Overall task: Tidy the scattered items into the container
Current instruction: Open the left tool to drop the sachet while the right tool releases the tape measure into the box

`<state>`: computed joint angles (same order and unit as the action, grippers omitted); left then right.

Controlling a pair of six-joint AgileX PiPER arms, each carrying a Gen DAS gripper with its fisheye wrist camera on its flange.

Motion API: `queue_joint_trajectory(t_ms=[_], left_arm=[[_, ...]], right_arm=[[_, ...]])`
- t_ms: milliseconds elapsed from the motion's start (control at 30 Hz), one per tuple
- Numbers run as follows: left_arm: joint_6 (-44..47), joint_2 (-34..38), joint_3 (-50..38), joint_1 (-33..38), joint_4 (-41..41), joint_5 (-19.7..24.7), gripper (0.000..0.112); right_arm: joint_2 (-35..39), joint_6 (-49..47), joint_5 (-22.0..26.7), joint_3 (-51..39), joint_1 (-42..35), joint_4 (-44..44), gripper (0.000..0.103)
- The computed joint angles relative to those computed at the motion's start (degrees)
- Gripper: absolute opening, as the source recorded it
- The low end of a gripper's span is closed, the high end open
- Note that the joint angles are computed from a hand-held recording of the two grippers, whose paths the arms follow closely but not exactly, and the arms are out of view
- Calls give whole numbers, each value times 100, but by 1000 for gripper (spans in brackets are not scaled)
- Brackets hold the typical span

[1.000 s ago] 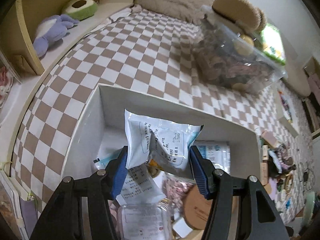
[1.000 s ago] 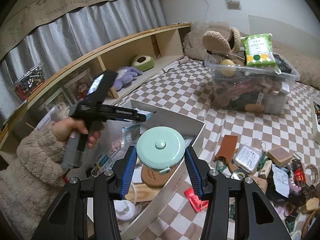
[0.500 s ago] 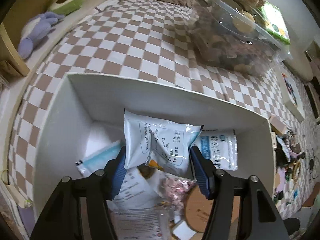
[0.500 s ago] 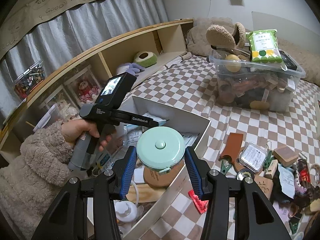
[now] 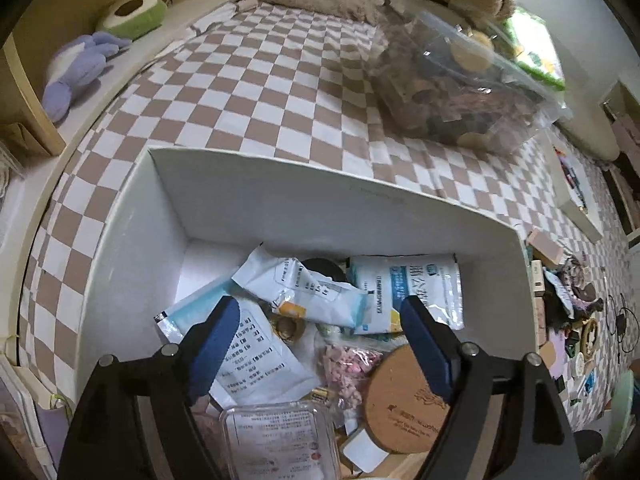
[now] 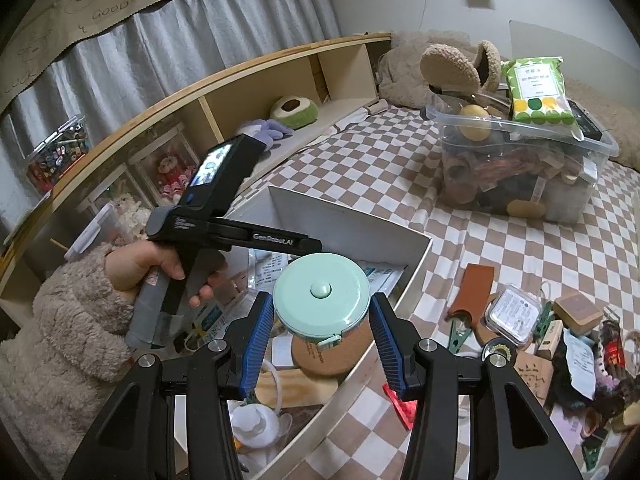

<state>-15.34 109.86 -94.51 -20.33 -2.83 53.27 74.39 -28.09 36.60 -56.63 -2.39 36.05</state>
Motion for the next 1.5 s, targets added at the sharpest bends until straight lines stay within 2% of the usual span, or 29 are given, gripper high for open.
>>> queue_joint_trajectory(t_ms=[333, 500, 633, 700, 933, 1033, 1167, 1300, 1500], left_arm=[[108, -1452, 1359, 15, 215, -919, 83], [147, -2151, 2091, -9, 417, -1366, 88], [-32, -2635, 2649, -54, 799, -1690, 88], [35, -2803, 2866, -14, 742, -1824, 88], [-29, -3354, 3572, -15, 847, -2170, 88], [145, -3594, 3838, -10, 691, -2267, 88], [-178, -3841, 4112, -152, 1089, -2372, 88], [399, -3996, 4291, 3, 432, -2452, 88], [443, -4107, 4526, 35, 427, -2579, 88]], right_arm=[[750, 91, 47, -595, 176, -74, 50], [1249, 383, 100, -1080, 344, -308, 50], [1781, 602, 326, -1677, 505, -407, 50], [2011, 656, 438, -1942, 578, -409, 50], [2923, 932, 941, -2968, 721, -237, 50], [3296, 1203, 1116, -3454, 864, -412, 50], [3846, 1551, 1525, -4261, 1072, -781, 50], [4385, 1859, 1934, -5092, 1231, -1092, 50], [5365, 2227, 2787, -6728, 1397, -1479, 50]])
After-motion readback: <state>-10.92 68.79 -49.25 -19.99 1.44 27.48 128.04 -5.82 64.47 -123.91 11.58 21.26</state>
